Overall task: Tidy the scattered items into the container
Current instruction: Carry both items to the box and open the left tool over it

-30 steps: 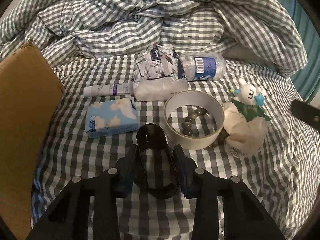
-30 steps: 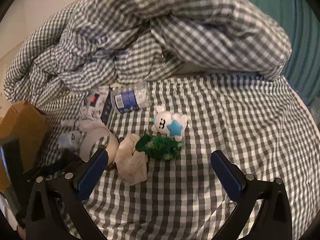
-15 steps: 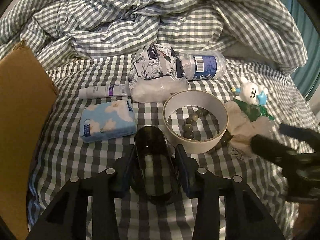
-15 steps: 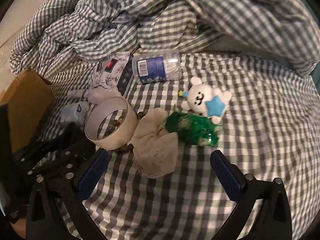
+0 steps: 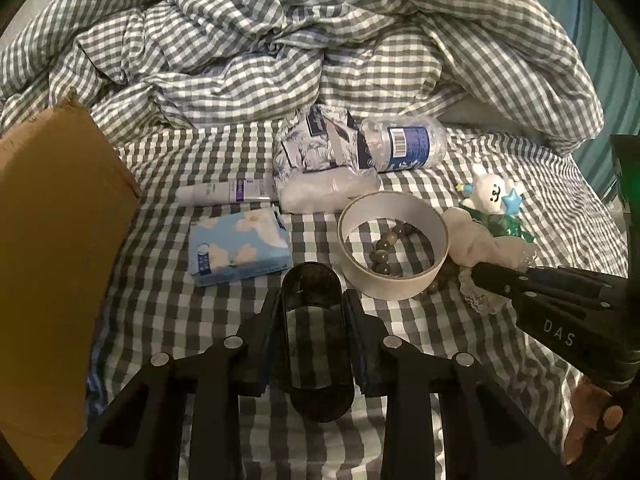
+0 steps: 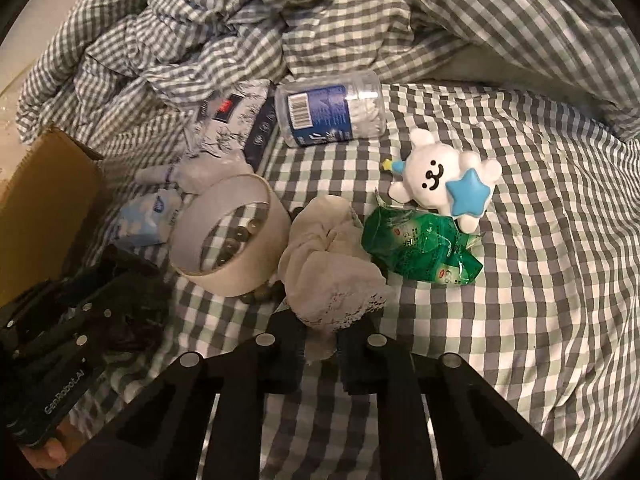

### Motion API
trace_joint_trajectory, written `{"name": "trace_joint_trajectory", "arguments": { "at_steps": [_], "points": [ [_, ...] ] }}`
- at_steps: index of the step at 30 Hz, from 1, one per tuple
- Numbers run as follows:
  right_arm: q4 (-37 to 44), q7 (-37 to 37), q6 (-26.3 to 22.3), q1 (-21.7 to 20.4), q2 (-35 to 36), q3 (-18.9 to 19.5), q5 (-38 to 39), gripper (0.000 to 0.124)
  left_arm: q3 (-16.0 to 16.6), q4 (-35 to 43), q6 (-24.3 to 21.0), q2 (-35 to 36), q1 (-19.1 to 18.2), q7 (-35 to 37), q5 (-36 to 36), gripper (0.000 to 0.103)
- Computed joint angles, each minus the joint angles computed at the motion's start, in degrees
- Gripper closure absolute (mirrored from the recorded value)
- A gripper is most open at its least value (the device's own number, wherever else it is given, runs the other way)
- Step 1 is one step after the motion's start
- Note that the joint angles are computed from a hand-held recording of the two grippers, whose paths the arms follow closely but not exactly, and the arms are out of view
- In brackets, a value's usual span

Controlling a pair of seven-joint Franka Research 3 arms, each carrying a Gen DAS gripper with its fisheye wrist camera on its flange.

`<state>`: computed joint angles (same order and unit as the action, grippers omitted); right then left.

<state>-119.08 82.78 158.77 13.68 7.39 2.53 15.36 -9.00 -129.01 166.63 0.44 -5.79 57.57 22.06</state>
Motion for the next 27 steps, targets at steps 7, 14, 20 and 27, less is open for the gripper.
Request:
{"name": "trace_joint_trajectory", "arguments": {
  "at_steps": [7, 14, 20, 27],
  "points": [
    [-3.8, 0.3, 2.5, 0.1, -5.9, 0.3, 0.7, 0.113, 0.1, -2.6, 1.1, -3.9, 0.1, 2.5, -3.4, 0.073],
    [-7.5, 3.7, 5.2, -0.2, -12.9, 0.9, -2.8, 0.113, 0.5, -5.8, 2.3, -10.2, -0.1, 4.2, -5.1, 0.073],
    [-10.3, 6.4, 7.7, -0.7, -18.7, 2.5, -5.6, 0.113, -0.2, -7.9, 2.1, -16.3, 1.3, 3.0, -3.2, 0.073],
    [-12.8, 10.1, 9.2, -2.1, -24.3, 4.8, -8.1, 0.113, -0.3, -9.9, 0.1, -24.0, 2.7, 2.1, -1.3, 0.073]
  ]
}}
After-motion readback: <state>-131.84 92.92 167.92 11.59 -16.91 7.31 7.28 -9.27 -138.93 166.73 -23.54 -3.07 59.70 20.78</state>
